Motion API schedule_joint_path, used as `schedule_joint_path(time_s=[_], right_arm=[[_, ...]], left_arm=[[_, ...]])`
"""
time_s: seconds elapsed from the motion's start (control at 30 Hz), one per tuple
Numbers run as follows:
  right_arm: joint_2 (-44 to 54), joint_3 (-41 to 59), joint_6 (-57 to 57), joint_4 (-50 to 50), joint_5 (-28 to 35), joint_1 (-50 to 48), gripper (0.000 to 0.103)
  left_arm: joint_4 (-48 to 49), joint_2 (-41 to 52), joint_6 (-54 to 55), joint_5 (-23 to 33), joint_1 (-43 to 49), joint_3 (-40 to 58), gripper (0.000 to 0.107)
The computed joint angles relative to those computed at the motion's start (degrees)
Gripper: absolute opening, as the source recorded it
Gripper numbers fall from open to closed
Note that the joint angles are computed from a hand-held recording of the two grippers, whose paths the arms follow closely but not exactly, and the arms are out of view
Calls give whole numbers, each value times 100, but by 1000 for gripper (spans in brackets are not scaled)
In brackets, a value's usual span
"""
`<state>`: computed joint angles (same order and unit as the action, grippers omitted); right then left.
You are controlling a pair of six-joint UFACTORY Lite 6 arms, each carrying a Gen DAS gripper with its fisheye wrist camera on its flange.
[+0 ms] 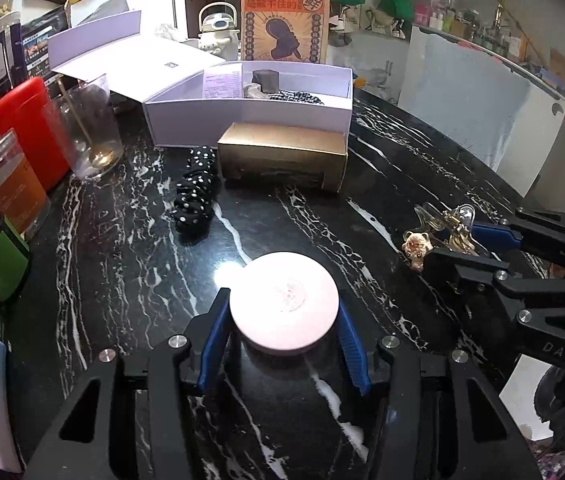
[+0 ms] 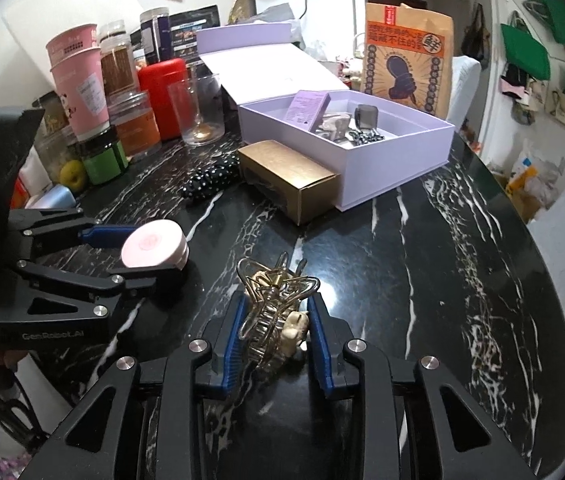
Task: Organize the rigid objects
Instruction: 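Lift the compact and claw clip and carry both toward the lavender box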
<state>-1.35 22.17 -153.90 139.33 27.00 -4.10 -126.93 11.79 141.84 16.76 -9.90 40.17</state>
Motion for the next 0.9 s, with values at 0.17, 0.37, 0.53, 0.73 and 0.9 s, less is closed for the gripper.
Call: schedule_joint_path(time_s=[0.17, 0.37, 0.53, 0.73, 0.9], right_arm=[[-190, -186, 174, -264, 96, -214, 30], [-247, -257, 337, -524, 136, -403, 30], [-281, -239, 768, -1013, 163, -598, 30], [-215, -18, 1643, -1947, 133, -811, 30], [-136, 172, 2274, -2618, 192, -1002, 30]], left_arm=[[-193, 50, 122, -77, -158, -3, 50], [-195, -16, 60, -140, -342, 4, 50], [94, -37, -222, -235, -429, 90, 50], [934, -25, -1097, -342, -525, 328, 50], [1778, 53, -2004, -426, -670, 673, 50]])
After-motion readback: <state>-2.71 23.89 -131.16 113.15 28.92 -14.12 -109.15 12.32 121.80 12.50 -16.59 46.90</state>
